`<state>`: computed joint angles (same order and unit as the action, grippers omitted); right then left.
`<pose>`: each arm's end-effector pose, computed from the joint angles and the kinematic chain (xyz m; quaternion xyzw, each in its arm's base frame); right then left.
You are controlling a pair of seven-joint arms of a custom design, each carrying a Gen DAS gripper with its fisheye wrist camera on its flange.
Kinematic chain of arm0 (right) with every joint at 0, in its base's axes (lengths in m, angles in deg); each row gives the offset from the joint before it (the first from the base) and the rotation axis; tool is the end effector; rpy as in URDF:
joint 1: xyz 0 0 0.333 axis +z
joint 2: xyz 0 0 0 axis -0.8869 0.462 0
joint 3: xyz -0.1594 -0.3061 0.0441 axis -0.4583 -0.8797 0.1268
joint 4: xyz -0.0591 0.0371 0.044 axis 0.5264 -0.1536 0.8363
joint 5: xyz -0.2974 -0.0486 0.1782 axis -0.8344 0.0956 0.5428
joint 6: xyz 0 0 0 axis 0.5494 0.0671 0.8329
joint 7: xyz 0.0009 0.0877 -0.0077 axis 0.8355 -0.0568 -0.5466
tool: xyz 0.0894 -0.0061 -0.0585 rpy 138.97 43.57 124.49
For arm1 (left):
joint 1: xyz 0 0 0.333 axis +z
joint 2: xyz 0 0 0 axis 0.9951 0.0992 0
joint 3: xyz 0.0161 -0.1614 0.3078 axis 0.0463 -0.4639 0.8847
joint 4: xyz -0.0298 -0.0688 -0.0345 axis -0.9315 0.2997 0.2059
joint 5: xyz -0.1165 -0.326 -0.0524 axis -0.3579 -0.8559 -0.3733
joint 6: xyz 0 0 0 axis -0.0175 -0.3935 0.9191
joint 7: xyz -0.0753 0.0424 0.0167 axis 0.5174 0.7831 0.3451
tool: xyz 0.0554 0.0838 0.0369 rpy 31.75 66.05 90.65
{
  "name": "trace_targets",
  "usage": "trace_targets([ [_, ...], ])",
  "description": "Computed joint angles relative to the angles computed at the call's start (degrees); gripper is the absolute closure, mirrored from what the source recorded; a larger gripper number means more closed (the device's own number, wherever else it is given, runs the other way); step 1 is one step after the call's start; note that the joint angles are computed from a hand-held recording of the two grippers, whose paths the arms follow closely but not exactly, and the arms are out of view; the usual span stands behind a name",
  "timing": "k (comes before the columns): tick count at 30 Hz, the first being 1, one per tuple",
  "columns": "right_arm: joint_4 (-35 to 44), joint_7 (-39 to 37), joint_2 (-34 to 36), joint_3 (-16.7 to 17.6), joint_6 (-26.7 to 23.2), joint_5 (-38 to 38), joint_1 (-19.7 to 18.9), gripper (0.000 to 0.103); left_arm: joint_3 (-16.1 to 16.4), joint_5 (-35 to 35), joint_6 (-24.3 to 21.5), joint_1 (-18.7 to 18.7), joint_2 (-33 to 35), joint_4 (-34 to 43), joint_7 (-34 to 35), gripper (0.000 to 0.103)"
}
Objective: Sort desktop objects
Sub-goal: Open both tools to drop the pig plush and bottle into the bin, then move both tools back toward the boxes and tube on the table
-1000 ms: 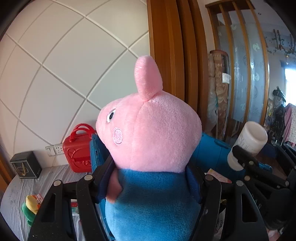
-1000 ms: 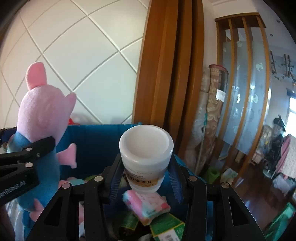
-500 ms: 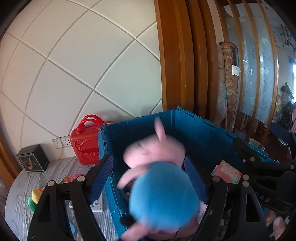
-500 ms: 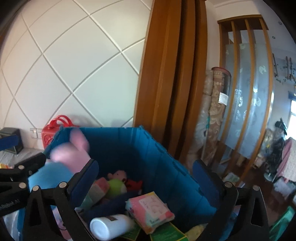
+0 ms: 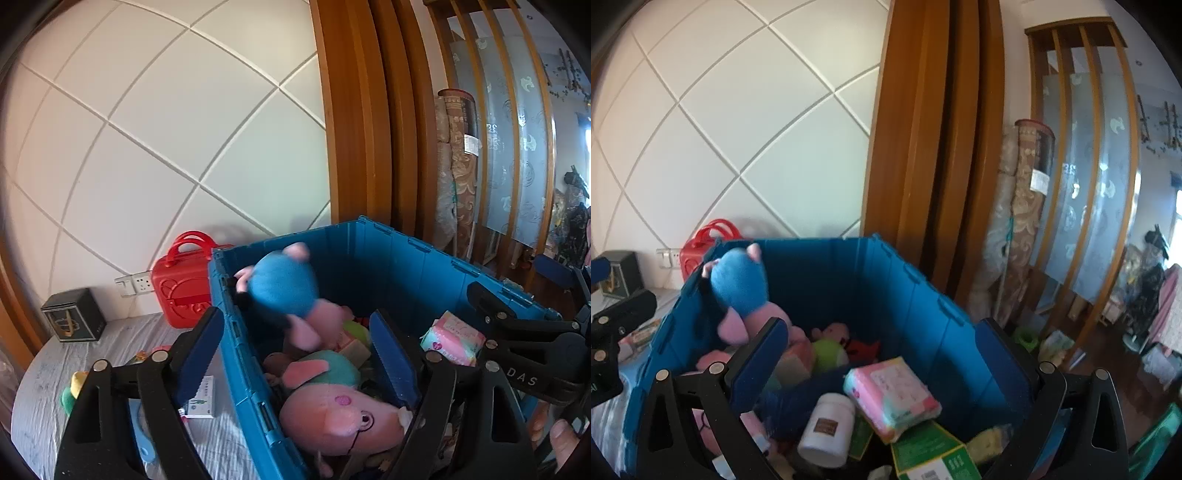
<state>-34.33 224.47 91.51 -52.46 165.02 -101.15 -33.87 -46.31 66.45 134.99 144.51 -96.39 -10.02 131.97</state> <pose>0.4648 0.3793 0.5730 -0.7077 0.4274 -0.3518 0.4390 0.3384 -0.4880 0.6010 -0.6869 0.4819 -0.2715 0.4714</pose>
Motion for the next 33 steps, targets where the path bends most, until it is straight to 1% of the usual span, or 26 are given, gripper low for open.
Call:
trace_targets([
  [4, -1.3, -0.2, -0.5, 0.0, 0.8, 0.7, -0.3, 0.000, 0.1, -0.3, -0.4, -0.7, -0.6, -0.6, -0.5, 0.021],
  [7, -2.0, -1.7, -0.6, 0.0, 2.2, 2.7, -0.8, 0.000, 0.1, -0.4, -0.4, -1.4, -0.9, -1.2, -0.9, 0.021],
  [10, -2.8, -2.7, -0.6, -0.1, 2.7, 4.3, -0.6, 0.000, 0.3, 0.1, -1.7, -2.1, -1.4, -1.6, -1.4, 0.021],
  [13, -3.6, -2.8, -0.8, 0.0, 3.1, 5.3, -0.2, 0.000, 0.9, 0.4, -2.6, -3.7, -1.8, -3.4, -1.9, 0.021],
  [15, -4.1, -4.2, -0.8, 0.3, 3.2, 6.9, 0.2, 0.000, 1.2, 0.8, -3.0, -4.9, -1.8, -4.7, -2.4, 0.021],
  [18, -4.5, -5.5, -0.9, 0.9, 1.4, 8.4, 1.7, 0.000, 1.9, 1.7, -2.3, -7.8, -1.5, -8.4, -3.2, 0.021],
  [21, -4.6, -3.6, -1.4, 1.6, -1.0, 7.3, 3.6, 0.000, 3.0, 3.5, -0.3, -11.9, -1.2, -13.5, -4.5, 0.021],
  [22, -4.7, -2.2, -1.8, 1.9, -1.9, 6.4, 4.3, 0.000, 3.8, 4.1, 0.7, -14.0, -1.2, -16.1, -4.8, 0.021],
  [23, -4.7, -1.1, -2.2, 2.6, -3.4, 5.9, 5.1, 0.000, 4.1, 4.7, 1.4, -15.3, -1.0, -17.7, -5.2, 0.021],
  [26, -4.4, 1.3, -2.8, 4.8, -8.4, 4.3, 7.7, 0.000, 6.5, 6.7, 4.3, -21.2, -1.3, -24.9, -6.0, 0.021],
  [28, -3.6, 1.6, -2.6, 6.3, -12.2, 4.2, 9.8, 0.000, 8.8, 7.8, 6.4, -26.1, -1.5, -30.9, -6.3, 0.021],
  [29, -2.8, 1.6, -2.1, 7.2, -14.8, 4.8, 11.2, 0.000, 9.5, 8.5, 7.0, -27.7, -1.3, -32.7, -6.4, 0.021],
  [31, -1.1, 1.1, -0.8, 8.3, -17.7, 6.1, 13.6, 0.000, 12.2, 10.1, 7.7, -32.1, -1.5, -37.6, -6.0, 0.021],
  [32, 0.3, 1.3, 0.3, 9.0, -20.1, 6.2, 15.5, 0.000, 13.3, 11.0, 7.8, -33.9, -1.8, -39.5, -6.2, 0.021],
  [33, 1.2, 1.4, 1.0, 9.0, -21.4, 6.3, 16.8, 0.000, 14.6, 12.0, 7.7, -36.1, -2.4, -41.8, -6.2, 0.021],
])
